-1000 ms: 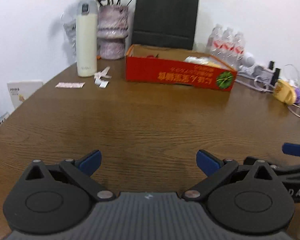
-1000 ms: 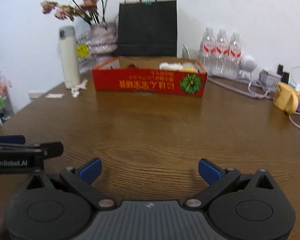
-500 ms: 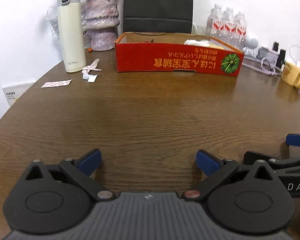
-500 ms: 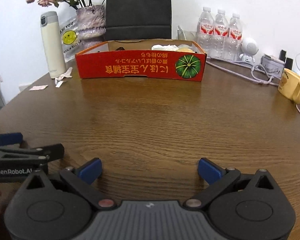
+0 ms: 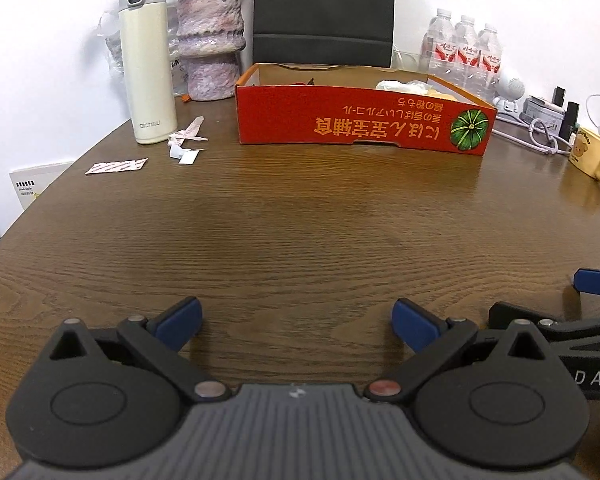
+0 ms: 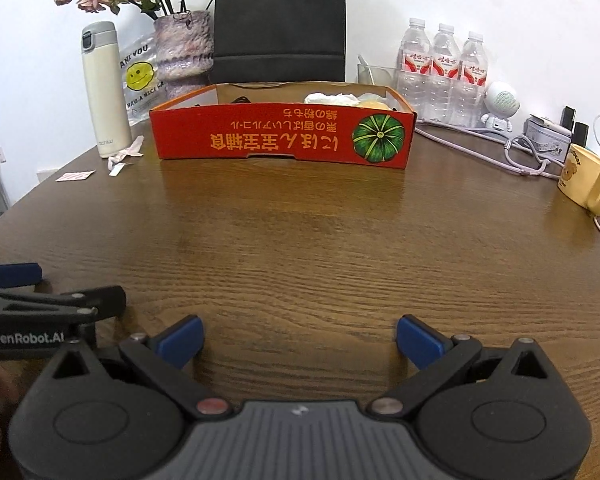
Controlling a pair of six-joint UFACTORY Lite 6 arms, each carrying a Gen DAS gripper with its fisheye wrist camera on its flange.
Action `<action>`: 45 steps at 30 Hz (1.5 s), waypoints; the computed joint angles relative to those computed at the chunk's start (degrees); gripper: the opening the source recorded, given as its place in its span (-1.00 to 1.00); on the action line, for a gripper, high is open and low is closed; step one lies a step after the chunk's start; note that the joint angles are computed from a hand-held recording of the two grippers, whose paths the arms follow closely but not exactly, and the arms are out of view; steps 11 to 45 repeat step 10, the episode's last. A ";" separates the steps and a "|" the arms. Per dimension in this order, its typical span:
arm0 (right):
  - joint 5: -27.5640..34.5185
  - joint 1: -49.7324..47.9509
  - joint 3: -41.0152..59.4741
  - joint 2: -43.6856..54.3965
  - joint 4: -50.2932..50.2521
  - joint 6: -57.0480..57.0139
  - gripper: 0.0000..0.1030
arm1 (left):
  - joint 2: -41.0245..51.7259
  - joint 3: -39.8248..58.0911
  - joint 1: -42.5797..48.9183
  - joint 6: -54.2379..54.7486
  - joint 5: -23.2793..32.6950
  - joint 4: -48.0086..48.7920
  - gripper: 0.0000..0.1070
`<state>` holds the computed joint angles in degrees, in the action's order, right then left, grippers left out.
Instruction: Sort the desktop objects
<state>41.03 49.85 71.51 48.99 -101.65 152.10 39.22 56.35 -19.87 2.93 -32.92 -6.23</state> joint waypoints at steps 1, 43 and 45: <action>-0.03 -0.06 0.07 0.03 -0.01 -0.07 1.00 | -0.03 -0.02 -0.01 0.05 0.02 -0.08 0.93; -0.10 -0.20 0.52 0.29 0.13 -0.27 1.00 | 0.02 0.14 0.16 -0.04 0.16 0.20 0.92; -0.10 -0.20 0.52 0.29 0.13 -0.27 1.00 | 0.02 0.14 0.16 -0.04 0.16 0.20 0.92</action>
